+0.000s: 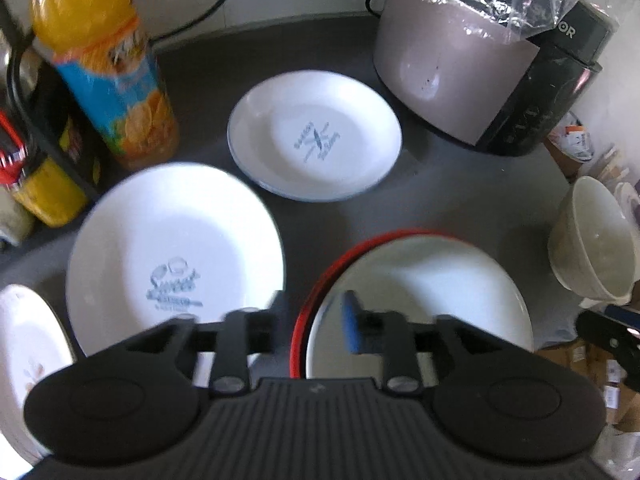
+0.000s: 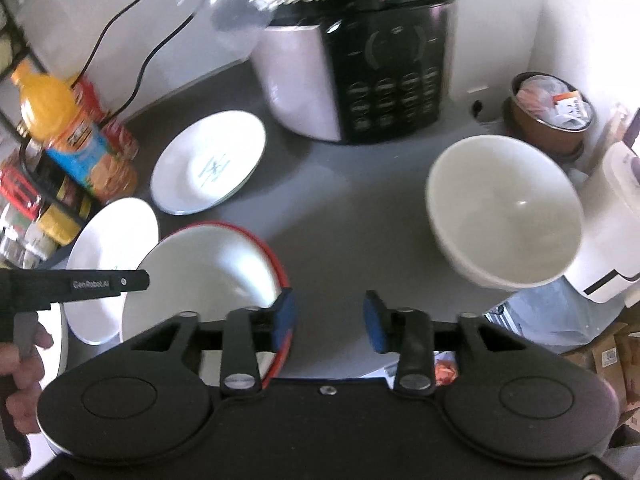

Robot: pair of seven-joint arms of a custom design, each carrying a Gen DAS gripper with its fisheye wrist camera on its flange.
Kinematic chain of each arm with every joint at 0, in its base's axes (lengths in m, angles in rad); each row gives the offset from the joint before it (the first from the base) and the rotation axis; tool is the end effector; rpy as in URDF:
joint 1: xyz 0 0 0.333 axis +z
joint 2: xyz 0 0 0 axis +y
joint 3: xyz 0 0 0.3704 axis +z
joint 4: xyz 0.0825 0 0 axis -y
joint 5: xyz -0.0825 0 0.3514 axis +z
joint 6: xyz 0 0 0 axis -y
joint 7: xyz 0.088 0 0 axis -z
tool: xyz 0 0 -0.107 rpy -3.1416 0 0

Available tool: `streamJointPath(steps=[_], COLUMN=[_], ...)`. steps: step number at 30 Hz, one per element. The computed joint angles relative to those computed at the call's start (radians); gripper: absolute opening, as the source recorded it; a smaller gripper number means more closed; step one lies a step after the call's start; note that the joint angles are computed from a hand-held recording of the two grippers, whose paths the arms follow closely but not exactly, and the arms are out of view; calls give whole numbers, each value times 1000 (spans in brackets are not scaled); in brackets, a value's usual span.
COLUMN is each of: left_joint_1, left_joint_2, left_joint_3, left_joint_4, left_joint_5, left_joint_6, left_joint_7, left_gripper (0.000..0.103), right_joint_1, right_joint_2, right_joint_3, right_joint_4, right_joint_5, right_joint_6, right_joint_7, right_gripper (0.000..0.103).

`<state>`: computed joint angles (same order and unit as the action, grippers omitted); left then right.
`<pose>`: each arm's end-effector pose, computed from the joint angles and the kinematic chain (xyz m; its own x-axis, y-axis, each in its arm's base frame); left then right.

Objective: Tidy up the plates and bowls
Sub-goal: 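Open both tools and move them to the second white bowl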

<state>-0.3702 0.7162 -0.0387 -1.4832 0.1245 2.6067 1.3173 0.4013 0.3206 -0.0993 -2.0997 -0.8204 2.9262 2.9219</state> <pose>0.7005 -0.2979 0.3552 -0.2377 -0.9710 0.0259 -0.8927 0.2078 -0.4000 0.5601 0.2277 0.3843 -0.2252 -0.9639 -0.1417 -0.7925 0.2658 -0.5489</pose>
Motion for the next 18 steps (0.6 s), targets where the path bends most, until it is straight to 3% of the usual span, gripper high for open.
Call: streamJointPath(steps=[2, 5, 12, 18], left_joint_1=[-14, -35, -69, -104], left_joint_2=[1, 2, 45, 99], left_joint_3=[7, 10, -26, -44], left_joint_4=[11, 34, 145, 247], left_joint_5=[16, 32, 20, -2], left_joint_6=[20, 33, -16, -64], left_joint_7=[0, 5, 45, 51], left_gripper=[53, 59, 61, 61], right_joint_1=[16, -8, -72, -131], right_joint_2=[-11, -23, -43, -61], right_joint_3=[-33, -39, -62, -63], right_joint_4=[-11, -39, -107, -161], right_joint_5=[-55, -80, -92, -11], right_joint_6=[0, 29, 151, 222], right_joint_7=[42, 74, 93, -54], right_gripper=[62, 62, 77, 78])
